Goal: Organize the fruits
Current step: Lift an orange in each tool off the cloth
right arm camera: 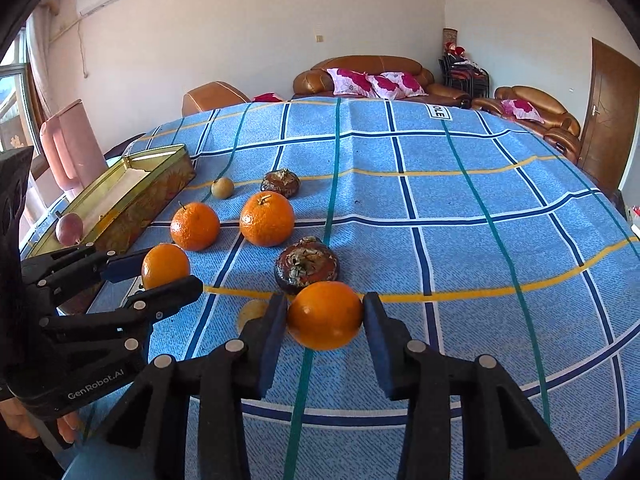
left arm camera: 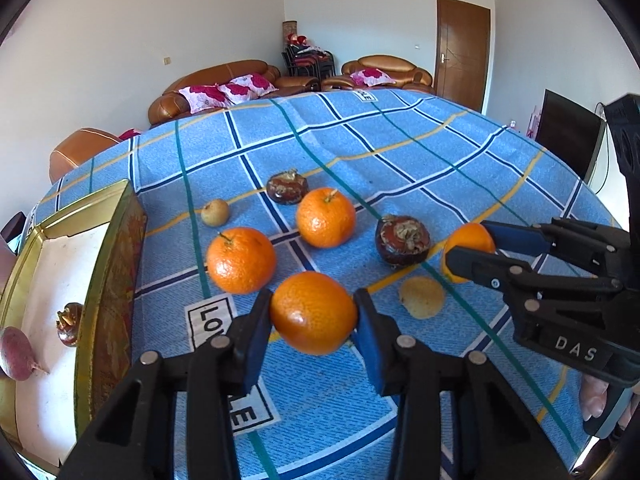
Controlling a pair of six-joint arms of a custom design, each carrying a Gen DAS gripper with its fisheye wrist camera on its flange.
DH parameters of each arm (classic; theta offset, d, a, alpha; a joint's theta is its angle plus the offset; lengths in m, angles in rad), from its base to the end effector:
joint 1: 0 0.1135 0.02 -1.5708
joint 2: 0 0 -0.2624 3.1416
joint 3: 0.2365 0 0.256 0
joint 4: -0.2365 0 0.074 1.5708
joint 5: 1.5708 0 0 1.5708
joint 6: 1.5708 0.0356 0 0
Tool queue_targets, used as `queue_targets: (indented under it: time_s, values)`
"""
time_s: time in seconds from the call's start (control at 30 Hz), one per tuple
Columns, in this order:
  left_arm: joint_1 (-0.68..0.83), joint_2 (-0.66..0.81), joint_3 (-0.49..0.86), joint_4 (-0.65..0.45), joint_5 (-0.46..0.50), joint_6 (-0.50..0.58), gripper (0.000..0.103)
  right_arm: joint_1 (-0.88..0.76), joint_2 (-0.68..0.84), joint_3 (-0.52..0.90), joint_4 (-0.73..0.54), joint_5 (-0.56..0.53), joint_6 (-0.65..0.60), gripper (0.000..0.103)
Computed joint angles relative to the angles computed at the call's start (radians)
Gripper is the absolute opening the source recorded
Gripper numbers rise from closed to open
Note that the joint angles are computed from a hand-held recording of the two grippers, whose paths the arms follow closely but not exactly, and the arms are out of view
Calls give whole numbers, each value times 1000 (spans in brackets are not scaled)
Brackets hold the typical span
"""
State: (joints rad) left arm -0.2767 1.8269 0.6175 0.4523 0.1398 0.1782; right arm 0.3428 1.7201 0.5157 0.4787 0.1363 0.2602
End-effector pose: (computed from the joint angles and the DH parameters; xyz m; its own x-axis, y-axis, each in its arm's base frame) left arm 0.2968 -0.0895 0.0807 -0.5850 0.3486 -0.7323 0.4792 0.8770 0.0346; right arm 0.2709 0.0916 0.0896 -0.6650 0.0333 -0.7461 -0.0685 0.9921 0.1053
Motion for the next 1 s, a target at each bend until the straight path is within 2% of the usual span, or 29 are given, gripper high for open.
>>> queue_targets:
  time_s: [0.7, 1.0]
  values:
    - [49, -90, -167, 270, 13, -65, 42, 74, -84, -132, 211, 96, -64, 41]
    - [40, -111, -220, 361, -15, -75, 42, 88, -108, -177, 283, 119, -74, 41]
